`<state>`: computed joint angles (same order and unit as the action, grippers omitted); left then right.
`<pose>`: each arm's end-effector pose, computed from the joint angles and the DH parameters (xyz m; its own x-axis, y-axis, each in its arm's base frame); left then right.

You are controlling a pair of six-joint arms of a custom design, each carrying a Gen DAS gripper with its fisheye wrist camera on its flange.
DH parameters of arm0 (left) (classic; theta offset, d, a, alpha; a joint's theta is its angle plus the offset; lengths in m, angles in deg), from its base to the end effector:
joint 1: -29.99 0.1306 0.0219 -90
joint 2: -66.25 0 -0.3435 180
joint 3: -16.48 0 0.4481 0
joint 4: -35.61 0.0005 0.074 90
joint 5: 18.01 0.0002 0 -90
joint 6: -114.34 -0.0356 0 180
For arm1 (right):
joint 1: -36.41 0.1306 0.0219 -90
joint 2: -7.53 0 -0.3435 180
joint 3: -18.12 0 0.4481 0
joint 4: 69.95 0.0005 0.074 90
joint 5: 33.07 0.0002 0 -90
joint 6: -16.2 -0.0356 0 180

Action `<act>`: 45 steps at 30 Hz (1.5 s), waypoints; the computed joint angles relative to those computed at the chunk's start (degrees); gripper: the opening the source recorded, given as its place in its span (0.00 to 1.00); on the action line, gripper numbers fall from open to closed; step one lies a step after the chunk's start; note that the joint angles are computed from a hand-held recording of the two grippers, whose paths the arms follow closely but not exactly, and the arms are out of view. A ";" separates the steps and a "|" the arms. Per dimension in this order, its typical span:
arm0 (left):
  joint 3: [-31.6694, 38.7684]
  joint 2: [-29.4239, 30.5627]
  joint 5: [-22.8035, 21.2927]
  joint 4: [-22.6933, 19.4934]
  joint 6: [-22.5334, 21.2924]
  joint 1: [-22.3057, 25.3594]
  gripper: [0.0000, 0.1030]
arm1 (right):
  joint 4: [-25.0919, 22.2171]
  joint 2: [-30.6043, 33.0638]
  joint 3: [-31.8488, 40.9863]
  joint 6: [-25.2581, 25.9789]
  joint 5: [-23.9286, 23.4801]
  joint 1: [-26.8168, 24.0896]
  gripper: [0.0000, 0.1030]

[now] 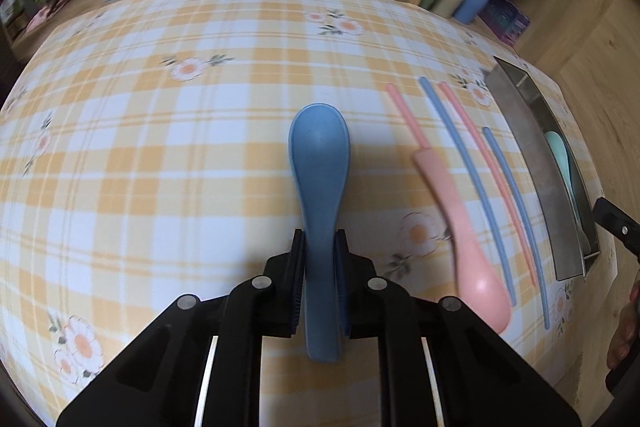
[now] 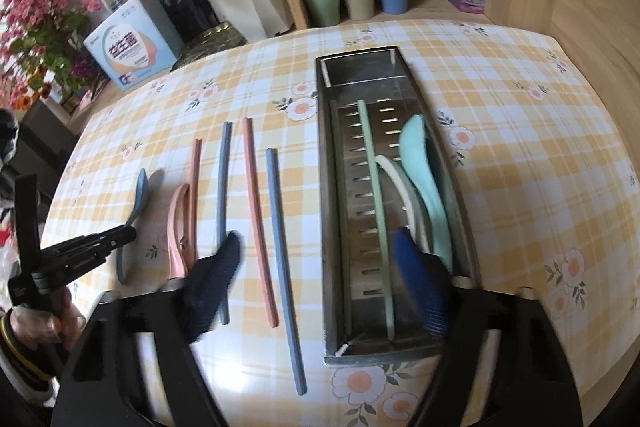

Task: Organize utensils
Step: 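Move the left tool to the blue spoon and close on its handle, then lower the right tool onto a blue chopstick and close on it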

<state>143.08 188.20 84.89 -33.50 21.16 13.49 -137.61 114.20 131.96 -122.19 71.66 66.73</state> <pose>0.6659 -0.2061 0.3602 -0.8433 0.3062 -0.4417 0.4166 0.8917 -0.1772 0.5385 0.3039 0.4211 -0.7831 0.3797 -0.4925 0.3093 0.9249 0.2213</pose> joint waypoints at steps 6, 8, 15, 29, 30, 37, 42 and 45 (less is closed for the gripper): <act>-3.46 -2.31 -0.43 2.18 0.85 1.58 0.14 | -0.57 6.02 7.18 5.54 -2.56 0.16 0.34; -3.94 -2.50 -0.10 2.64 1.24 2.03 0.13 | -0.84 9.32 11.02 8.20 -3.36 0.27 0.23; -5.17 -3.11 1.76 3.71 0.21 2.66 0.13 | -3.91 20.80 24.42 11.67 -6.22 0.50 0.13; -6.54 -3.68 5.25 5.22 0.97 3.58 0.14 | -10.07 29.28 34.96 11.56 -3.67 0.73 0.12; -6.89 -3.95 5.24 5.37 0.92 3.58 0.14 | -10.09 29.31 35.00 11.77 -3.34 0.82 0.12; -7.29 -4.27 4.61 5.83 0.74 3.36 0.14 | -5.34 25.19 28.01 11.81 -2.15 1.41 0.06; -7.19 -4.11 5.30 6.00 0.81 3.56 0.14 | -1.47 20.84 21.12 11.10 -0.74 2.39 0.06; -7.06 -4.02 5.62 5.83 0.69 3.69 0.14 | -0.49 19.56 19.18 10.36 -0.67 2.63 0.06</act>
